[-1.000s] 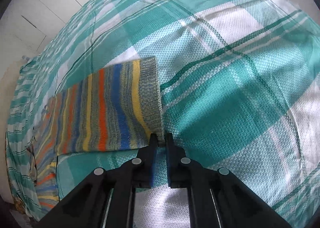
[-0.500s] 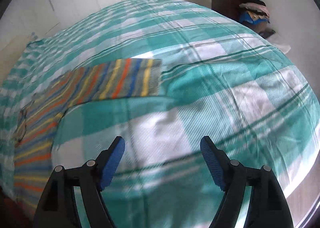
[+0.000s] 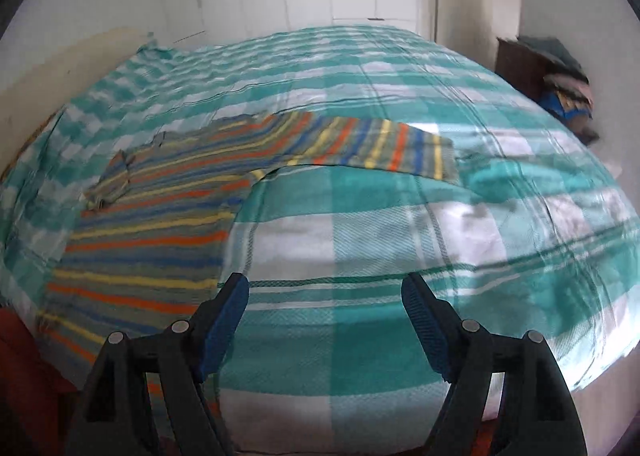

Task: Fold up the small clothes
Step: 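Grasp the other sleeve cuff with the left tool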

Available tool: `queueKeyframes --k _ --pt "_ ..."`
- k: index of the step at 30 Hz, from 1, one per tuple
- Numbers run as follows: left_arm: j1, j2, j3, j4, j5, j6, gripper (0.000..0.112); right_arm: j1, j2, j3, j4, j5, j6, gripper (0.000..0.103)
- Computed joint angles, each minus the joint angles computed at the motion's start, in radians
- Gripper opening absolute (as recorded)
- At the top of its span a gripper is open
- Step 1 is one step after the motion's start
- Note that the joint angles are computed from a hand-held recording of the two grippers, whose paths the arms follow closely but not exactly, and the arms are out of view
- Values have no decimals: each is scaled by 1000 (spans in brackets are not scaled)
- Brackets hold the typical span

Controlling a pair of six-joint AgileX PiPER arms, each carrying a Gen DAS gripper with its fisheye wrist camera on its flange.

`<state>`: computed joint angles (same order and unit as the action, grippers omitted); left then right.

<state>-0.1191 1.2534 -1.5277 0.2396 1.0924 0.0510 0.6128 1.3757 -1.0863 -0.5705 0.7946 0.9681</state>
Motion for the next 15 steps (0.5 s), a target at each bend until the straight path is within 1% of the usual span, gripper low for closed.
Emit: queueKeyframes --k 1,2,3,4,5,7,9,11,14,15 --pt "21 17 -4 -25 -4 25 103 9 4 1 -15 -10 4 78" --pt "41 64 -8 -39 26 37 103 6 8 2 -13 -23 0 78" --pt "38 116 -10 -12 68 30 102 2 13 2 -9 -30 0 78" --pt "28 153 -4 20 87 19 101 -6 14 4 -2 -38 -2 78" --pt "22 171 6 24 79 21 99 -17 14 9 12 -51 -6 78" --pt "15 213 -24 -32 61 75 99 -35 3 21 31 -73 -7 78" --pt "-7 285 -109 -75 69 128 99 -36 -11 33 29 -77 13 78" --pt "-45 411 -232 -95 84 183 99 -41 -17 41 38 -76 17 78" --pt "-89 619 -400 -53 104 203 99 -66 -16 51 76 -89 5 78" --pt "-96 694 -464 -40 117 204 96 -74 -16 53 89 -95 4 78"
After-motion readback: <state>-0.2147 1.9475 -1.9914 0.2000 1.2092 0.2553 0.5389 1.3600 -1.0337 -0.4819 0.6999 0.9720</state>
